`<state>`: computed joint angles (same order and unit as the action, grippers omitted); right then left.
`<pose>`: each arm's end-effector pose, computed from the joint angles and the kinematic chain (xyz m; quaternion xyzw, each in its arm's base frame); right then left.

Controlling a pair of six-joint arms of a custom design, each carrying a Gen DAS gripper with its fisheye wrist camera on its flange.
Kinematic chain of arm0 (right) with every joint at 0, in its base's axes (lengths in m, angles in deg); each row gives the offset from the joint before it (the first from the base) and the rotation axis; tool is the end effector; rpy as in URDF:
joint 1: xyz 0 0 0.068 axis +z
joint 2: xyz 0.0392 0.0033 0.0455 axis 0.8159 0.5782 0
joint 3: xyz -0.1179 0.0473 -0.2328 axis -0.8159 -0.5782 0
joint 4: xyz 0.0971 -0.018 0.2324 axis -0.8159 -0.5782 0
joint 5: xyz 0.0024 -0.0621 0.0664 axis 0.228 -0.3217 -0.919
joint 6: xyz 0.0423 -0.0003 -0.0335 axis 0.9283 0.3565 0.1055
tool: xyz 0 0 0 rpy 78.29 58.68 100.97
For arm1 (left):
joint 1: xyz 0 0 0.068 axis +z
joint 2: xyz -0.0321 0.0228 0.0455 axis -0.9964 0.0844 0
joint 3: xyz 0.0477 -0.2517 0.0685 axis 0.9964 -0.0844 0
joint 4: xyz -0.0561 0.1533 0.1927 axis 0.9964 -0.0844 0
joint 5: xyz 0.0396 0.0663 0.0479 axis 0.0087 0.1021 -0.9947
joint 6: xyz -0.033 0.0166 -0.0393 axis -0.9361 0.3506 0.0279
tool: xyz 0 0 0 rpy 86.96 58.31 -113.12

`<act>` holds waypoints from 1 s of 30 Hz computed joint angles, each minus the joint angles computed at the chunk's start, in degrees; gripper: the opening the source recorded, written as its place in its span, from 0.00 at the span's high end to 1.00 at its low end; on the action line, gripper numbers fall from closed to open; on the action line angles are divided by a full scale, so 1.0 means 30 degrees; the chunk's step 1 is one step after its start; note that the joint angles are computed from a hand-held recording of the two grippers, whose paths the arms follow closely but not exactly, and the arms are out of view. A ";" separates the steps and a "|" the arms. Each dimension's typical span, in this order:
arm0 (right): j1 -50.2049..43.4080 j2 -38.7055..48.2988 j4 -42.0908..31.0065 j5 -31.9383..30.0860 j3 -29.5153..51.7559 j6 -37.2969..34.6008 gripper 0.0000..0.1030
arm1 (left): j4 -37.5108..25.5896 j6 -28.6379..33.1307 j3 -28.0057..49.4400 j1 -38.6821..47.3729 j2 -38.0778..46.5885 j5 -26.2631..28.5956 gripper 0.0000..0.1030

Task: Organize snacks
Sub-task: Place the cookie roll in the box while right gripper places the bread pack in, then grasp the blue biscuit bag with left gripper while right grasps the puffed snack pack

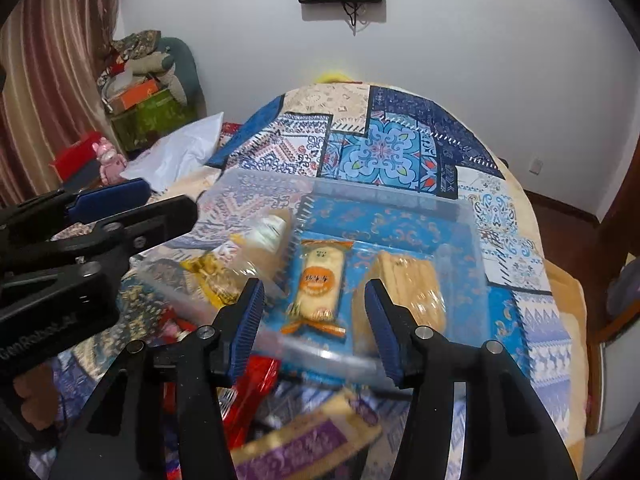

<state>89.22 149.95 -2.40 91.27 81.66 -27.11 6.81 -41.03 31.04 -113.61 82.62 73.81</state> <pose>0.2620 0.1678 0.3089 -0.0148 0.9233 0.0639 0.3784 0.3383 -0.1828 0.3020 0.1917 0.8815 -0.1164 0.4154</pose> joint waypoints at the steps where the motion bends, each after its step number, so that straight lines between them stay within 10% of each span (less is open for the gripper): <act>1: 0.0068 -0.0510 -0.0101 -0.0085 -0.0249 0.0157 0.53 | 0.0025 0.0003 -0.0542 0.0025 -0.0603 0.0046 0.43; 19: 0.7575 -0.8404 -0.4421 0.4563 -0.4681 0.5970 0.40 | -0.2655 -0.0895 -1.0493 -0.1399 -1.0526 -0.0672 0.33; 30: 0.9869 -0.8268 -0.3831 0.3224 -0.8383 0.9455 0.39 | -0.2040 -0.1440 -1.3339 -0.1264 -1.1299 -0.0322 0.33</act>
